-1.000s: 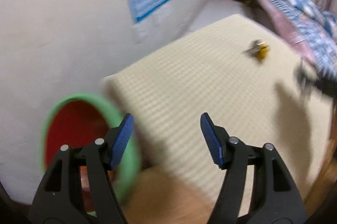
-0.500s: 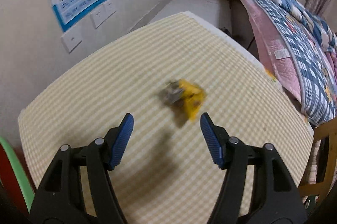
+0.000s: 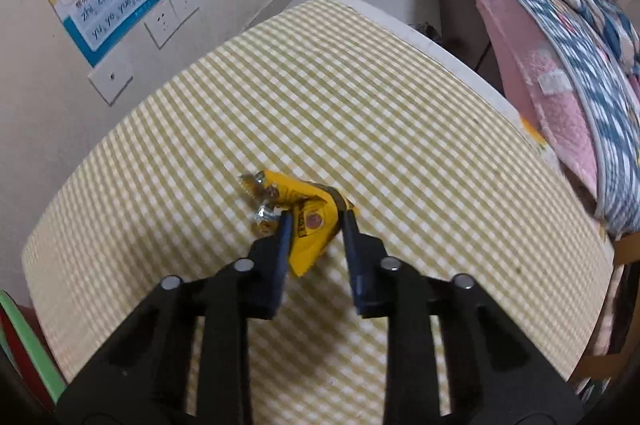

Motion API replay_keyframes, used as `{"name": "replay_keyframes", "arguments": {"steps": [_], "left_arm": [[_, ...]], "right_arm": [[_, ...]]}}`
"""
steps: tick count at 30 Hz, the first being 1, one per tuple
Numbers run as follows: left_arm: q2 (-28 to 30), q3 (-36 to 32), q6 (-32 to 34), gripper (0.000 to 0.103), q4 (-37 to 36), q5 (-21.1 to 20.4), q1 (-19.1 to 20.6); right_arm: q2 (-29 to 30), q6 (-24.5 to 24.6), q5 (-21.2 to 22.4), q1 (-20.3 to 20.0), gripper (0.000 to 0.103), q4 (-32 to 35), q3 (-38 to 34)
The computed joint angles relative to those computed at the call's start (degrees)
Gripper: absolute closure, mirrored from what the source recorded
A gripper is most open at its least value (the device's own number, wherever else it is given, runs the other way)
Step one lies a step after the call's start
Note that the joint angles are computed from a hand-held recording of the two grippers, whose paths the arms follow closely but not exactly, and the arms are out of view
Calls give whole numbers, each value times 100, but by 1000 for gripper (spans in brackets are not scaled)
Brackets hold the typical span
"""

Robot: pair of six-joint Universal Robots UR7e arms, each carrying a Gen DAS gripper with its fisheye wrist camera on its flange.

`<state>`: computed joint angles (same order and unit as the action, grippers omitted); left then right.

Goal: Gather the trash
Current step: 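Carry the yellow wrapper in the left tool and white wrapper in the right tool over the bin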

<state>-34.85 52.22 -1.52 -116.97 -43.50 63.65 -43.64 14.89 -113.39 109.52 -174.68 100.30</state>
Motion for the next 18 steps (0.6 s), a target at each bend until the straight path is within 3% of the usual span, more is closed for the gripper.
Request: {"name": "replay_keyframes", "arguments": {"steps": [4, 7, 18], "left_arm": [[-669, 1190, 772, 80, -1051, 131, -184], [-1199, 1989, 935, 80, -1474, 148, -307], [-2708, 3582, 798, 80, -1709, 237, -547]], "right_arm": [[57, -41, -44, 42, 64, 132, -97], [104, -85, -133, 97, 64, 216, -179], [461, -281, -621, 449, 64, 516, -628]]}}
